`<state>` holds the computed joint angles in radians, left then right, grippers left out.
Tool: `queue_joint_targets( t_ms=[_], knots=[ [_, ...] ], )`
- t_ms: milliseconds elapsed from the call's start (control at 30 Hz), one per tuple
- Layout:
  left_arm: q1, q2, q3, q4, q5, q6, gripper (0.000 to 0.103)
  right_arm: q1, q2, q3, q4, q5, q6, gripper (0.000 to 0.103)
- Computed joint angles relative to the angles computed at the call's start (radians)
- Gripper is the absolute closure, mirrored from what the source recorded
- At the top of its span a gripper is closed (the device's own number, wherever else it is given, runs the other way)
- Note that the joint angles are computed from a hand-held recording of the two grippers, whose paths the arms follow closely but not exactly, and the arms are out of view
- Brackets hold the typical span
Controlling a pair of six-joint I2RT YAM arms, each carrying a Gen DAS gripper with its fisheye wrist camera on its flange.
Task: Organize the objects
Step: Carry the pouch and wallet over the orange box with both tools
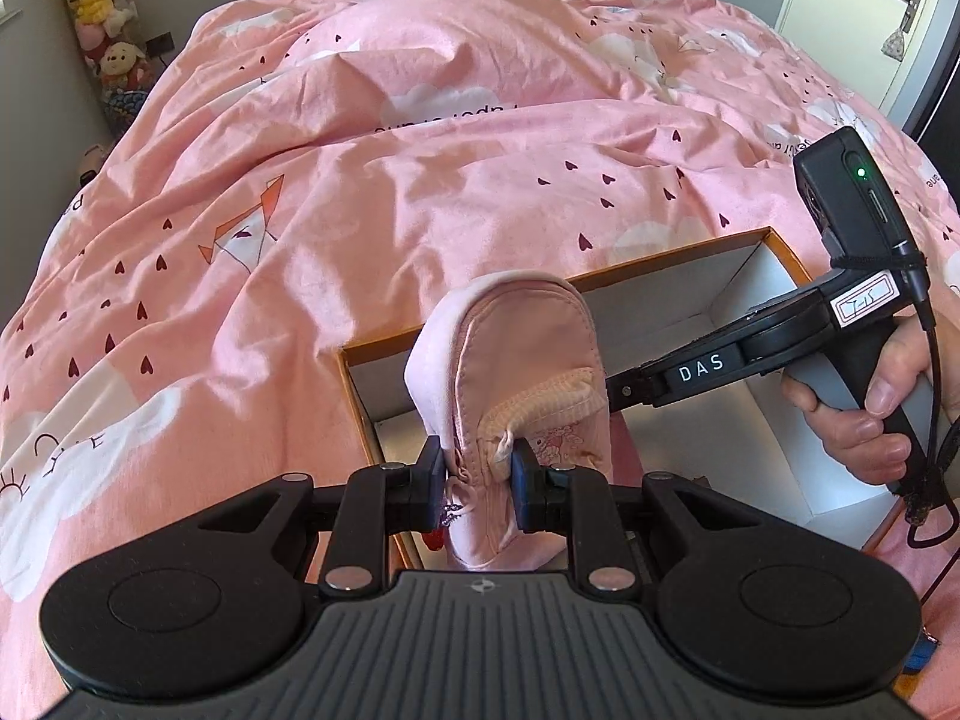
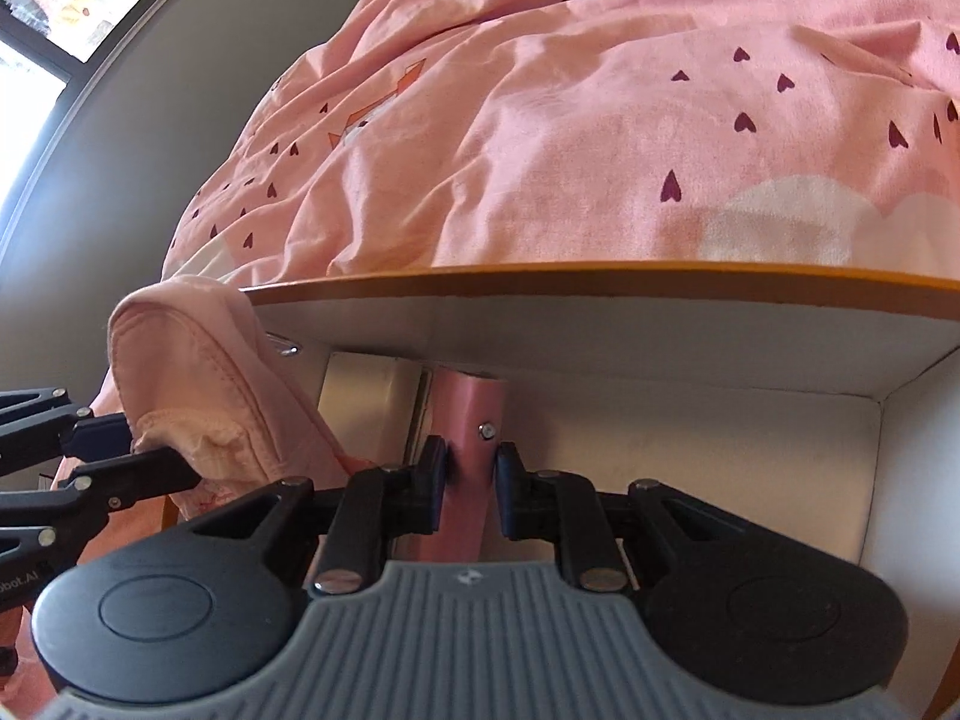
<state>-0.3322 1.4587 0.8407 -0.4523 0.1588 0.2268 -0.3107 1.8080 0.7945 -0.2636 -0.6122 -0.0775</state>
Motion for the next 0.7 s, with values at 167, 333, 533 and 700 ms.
queue_joint_targets(
  t_ms=[167, 333, 533, 700],
  knots=[
    [-0.010, 0.021, 0.000, 0.015, -0.016, -0.009, 0.078, 0.038, 0.064, 0.007, 0.063, 0.071, 0.053, 0.083],
    [-0.019, 0.036, 0.001, 0.018, -0.025, -0.010, 0.078, 0.063, 0.095, -0.013, 0.131, 0.113, 0.082, 0.082],
    [-0.024, 0.031, -0.001, 0.017, -0.027, -0.016, 0.078, 0.034, 0.046, -0.021, 0.040, 0.105, 0.041, 0.079],
    [-0.028, 0.031, 0.004, 0.013, -0.041, -0.032, 0.078, 0.050, 0.019, -0.048, -0.014, 0.116, -0.023, 0.079]
  ],
)
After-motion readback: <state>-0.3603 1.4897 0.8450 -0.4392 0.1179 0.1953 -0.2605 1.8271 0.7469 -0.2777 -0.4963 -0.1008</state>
